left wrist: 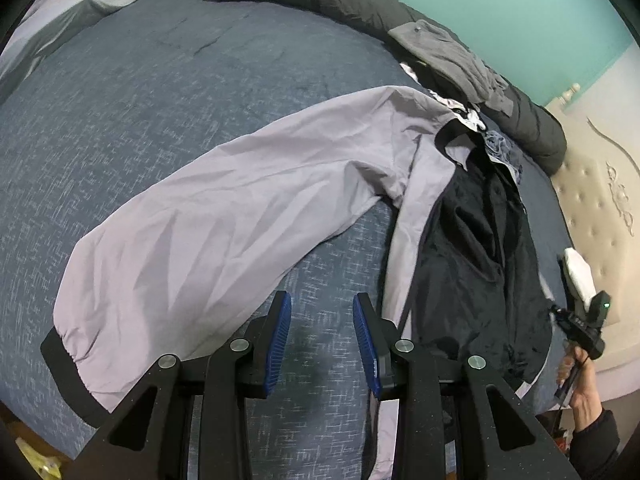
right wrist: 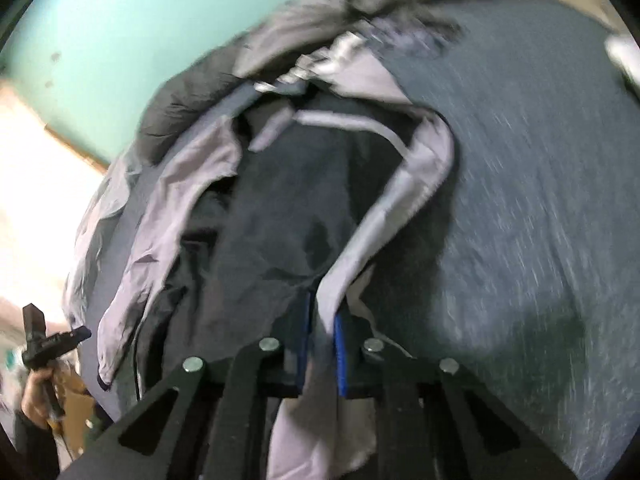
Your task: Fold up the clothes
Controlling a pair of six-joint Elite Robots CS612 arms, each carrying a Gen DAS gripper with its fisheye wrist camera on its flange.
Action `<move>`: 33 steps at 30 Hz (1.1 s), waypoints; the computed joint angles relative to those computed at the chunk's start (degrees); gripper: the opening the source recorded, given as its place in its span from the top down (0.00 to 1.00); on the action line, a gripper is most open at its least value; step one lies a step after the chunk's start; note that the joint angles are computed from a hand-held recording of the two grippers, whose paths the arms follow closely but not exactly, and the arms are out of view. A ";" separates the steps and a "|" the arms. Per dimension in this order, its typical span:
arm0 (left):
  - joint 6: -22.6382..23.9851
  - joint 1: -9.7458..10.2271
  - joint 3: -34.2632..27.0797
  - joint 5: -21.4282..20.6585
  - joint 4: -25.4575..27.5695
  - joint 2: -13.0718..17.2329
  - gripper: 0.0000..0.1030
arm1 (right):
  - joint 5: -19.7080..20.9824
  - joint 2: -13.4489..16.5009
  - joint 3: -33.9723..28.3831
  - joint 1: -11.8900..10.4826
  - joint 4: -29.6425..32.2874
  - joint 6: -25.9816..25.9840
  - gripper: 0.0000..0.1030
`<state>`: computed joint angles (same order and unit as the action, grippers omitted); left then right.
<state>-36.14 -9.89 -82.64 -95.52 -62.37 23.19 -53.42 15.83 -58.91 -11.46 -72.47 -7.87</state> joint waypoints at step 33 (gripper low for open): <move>0.71 -0.31 -1.15 -2.71 0.47 0.32 0.55 | 1.66 -1.61 -3.03 1.59 14.05 -22.64 0.36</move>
<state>-35.43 -10.20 -83.79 -98.23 -61.90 23.51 -51.76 14.22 -61.94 -9.87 -58.42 -30.51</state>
